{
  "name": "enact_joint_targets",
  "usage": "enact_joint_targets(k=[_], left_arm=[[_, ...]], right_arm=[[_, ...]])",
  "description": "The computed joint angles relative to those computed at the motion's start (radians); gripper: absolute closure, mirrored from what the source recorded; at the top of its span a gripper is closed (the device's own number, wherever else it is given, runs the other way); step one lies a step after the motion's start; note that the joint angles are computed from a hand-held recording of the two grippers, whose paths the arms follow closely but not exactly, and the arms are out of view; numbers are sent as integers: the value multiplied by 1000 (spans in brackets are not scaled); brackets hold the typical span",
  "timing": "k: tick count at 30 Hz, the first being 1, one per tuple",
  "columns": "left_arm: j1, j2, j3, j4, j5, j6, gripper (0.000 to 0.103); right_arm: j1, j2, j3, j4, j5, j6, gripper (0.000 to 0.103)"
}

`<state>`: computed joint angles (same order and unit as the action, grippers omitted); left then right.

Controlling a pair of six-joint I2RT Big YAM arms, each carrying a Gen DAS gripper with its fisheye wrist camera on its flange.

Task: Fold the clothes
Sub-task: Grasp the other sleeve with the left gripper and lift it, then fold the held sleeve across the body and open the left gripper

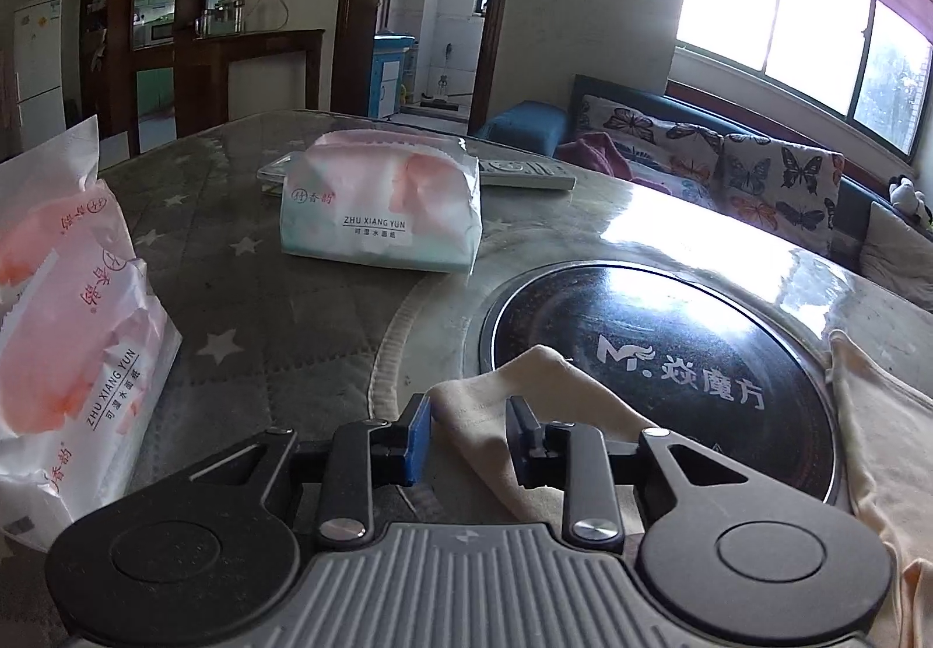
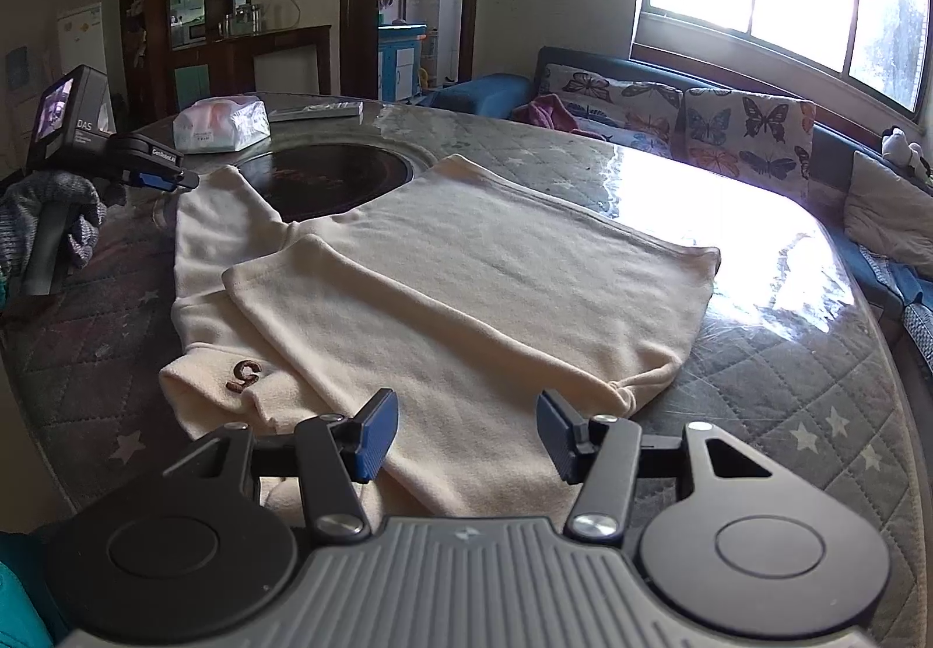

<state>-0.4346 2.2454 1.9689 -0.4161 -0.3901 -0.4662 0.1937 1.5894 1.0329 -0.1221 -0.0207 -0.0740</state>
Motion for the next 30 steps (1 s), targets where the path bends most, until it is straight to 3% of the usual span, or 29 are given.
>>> enact_joint_targets(k=[1, 4, 9, 16, 24, 30], left_arm=[[1, 3, 5, -3, 2, -6, 90], [4, -17, -26, 37, 50, -28, 97], [-23, -102, -122, 189, 181, -7, 98], [-110, -164, -141, 294, 408, 50, 98], [-211, -110, -50, 265, 663, 140, 98], [-254, -43, 2, 165, 740, 207, 98]], right_arm=[[0, -1, -2, 2, 0, 1, 49], [0, -9, -9, 14, 3, 8, 49], [-8, -24, -26, 44, 4, 36, 49], [-24, -57, -74, 103, 17, 74, 49], [-62, -110, -149, 151, 36, 129, 49], [-83, -133, -184, 156, 42, 158, 49]])
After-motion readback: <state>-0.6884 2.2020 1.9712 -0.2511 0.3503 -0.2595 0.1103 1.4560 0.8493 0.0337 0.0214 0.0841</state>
